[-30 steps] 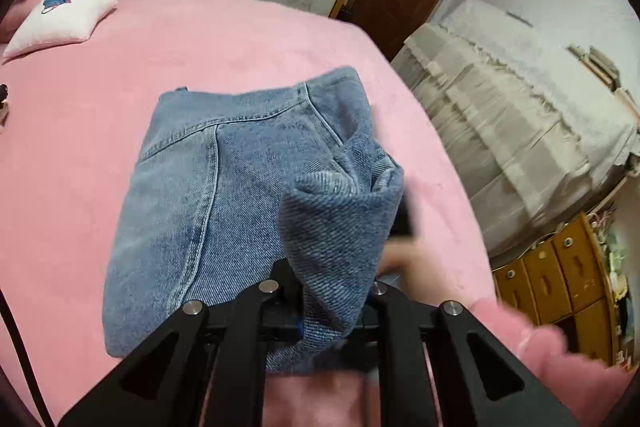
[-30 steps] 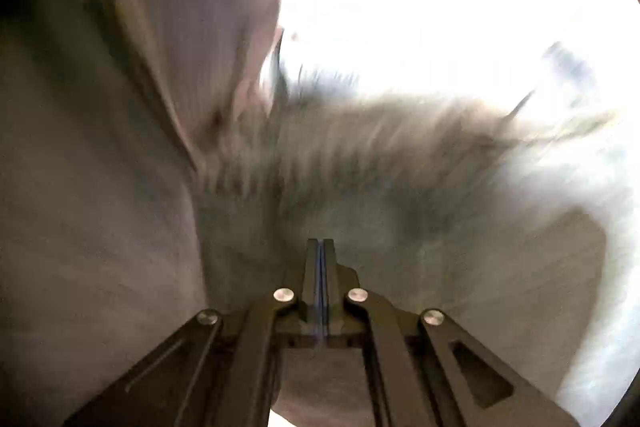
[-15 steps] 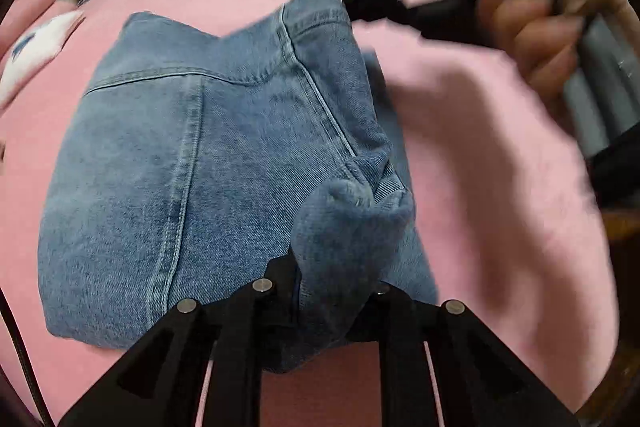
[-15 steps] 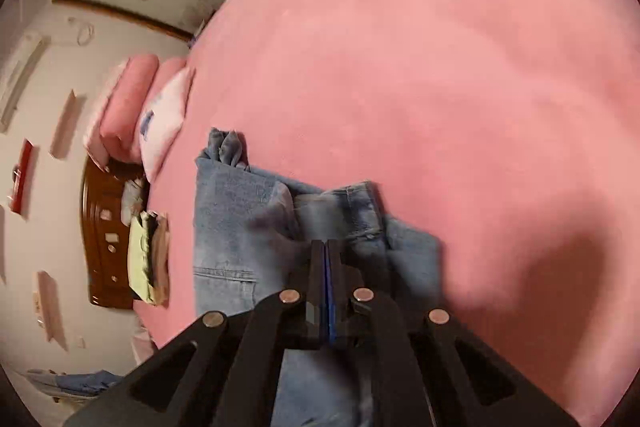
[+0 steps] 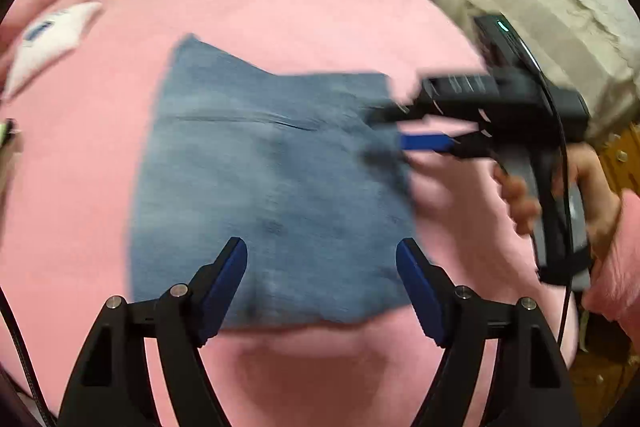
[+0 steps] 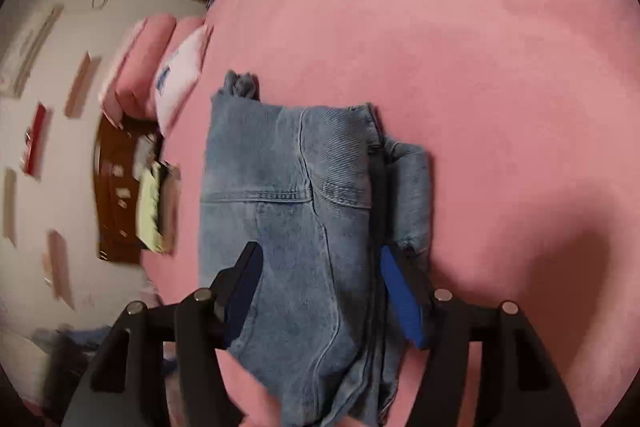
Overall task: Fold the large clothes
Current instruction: 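Press the folded jacket flat with the right gripper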
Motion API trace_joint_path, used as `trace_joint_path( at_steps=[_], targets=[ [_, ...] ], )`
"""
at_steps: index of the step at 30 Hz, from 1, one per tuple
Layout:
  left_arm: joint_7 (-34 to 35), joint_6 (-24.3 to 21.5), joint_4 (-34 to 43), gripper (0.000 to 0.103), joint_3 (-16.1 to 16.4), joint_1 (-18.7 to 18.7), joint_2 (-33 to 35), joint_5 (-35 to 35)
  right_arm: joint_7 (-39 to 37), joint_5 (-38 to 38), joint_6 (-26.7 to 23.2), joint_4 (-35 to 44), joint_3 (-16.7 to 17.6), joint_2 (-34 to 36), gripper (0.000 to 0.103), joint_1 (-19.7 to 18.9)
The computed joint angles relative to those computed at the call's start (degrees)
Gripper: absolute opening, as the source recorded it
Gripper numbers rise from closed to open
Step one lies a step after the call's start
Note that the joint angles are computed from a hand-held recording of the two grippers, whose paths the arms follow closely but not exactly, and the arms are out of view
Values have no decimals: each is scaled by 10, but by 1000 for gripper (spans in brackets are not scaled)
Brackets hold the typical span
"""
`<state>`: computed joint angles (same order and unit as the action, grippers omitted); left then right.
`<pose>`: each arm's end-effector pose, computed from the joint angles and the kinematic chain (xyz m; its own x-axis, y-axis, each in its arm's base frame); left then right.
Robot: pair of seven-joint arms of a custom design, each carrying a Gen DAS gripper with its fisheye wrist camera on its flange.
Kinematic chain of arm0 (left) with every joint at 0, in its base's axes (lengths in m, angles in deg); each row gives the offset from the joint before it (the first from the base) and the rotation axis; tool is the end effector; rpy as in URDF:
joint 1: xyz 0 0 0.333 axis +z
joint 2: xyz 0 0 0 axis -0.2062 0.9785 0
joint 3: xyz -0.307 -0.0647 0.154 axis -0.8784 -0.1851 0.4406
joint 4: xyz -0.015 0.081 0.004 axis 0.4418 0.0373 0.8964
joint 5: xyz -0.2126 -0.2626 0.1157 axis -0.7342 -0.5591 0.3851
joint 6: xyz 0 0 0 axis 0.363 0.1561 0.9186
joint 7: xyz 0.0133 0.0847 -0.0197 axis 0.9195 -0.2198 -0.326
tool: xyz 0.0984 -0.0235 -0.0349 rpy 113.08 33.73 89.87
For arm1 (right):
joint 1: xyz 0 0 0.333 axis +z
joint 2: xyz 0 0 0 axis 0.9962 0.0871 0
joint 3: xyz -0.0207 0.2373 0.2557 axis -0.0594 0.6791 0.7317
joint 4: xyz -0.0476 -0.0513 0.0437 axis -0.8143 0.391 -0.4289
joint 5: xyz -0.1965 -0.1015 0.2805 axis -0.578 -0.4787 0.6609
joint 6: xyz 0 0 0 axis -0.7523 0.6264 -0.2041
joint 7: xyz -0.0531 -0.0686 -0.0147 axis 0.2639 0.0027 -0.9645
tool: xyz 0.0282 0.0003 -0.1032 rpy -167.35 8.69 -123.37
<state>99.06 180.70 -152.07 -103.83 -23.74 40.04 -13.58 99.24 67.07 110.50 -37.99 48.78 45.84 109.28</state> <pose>0.3605 -0.2266 0.6152 -0.2451 -0.9663 0.0781 -0.8698 0.1836 -0.4581 0.4789 0.3053 0.5200 -0.0148 -0.7441 -0.6679 -0.9696 0.1738 -0.1722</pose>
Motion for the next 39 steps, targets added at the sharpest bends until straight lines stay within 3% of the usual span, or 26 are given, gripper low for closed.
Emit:
trace_joint_path(
  at_steps=[1, 3, 4, 5, 9, 14, 18, 20, 22, 24, 26, 28, 29, 32, 36, 39],
  targets=[
    [-10, -7, 5, 76, -4, 16, 1, 26, 34, -49, 14, 10, 2, 12, 60, 8],
    [-38, -14, 9, 76, -13, 50, 1, 83, 86, -131, 21, 23, 3, 24, 32, 17],
    [-44, -17, 19, 76, -10, 62, 13, 101, 129, -193, 11, 31, 0, 29, 11, 22],
    [-46, -26, 27, 76, -5, 67, 18, 108, 170, -249, 4, 30, -4, 27, 9, 26],
    [-23, -40, 38, 76, 38, 78, 29, 99, 235, -319, 42, -19, 2, -11, 4, 30],
    [-1, -61, 53, 75, 53, 91, 57, 87, 394, -470, -12, -29, 1, -24, 10, 35],
    [3, -31, 72, 75, 44, 87, 99, 95, 564, -696, -53, -4, 13, -46, 14, 45],
    [15, -21, 97, 75, 52, 82, 128, 81, 624, -793, -31, 0, 20, -58, 14, 45],
    [35, -21, 126, 75, 62, 72, 155, 40, 596, -774, 15, 6, 16, -51, 14, 46],
    [44, -29, 164, 73, 69, 68, 196, 4, 493, -660, 53, 24, 11, -22, 14, 51],
    [43, -40, 197, 48, 74, 66, 236, -20, 452, -610, 51, 49, 15, 6, 13, 54],
    [33, -55, 220, 36, 77, 64, 265, -22, 409, -546, 65, 78, 25, 45, 4, 56],
    [21, -39, 221, 32, 78, 61, 275, -5, 391, -517, 73, 92, 32, 63, 3, 56],
    [34, -7, 222, 32, 81, 58, 296, 5, 377, -482, 80, 145, 39, 124, 3, 65],
    [45, 35, 205, 34, 84, 50, 309, 35, 421, -529, 67, 189, 6, 173, 0, 92],
    [31, 80, 181, 35, 87, 35, 310, 98, 441, -545, 114, 177, -3, 188, 0, 87]
  ],
)
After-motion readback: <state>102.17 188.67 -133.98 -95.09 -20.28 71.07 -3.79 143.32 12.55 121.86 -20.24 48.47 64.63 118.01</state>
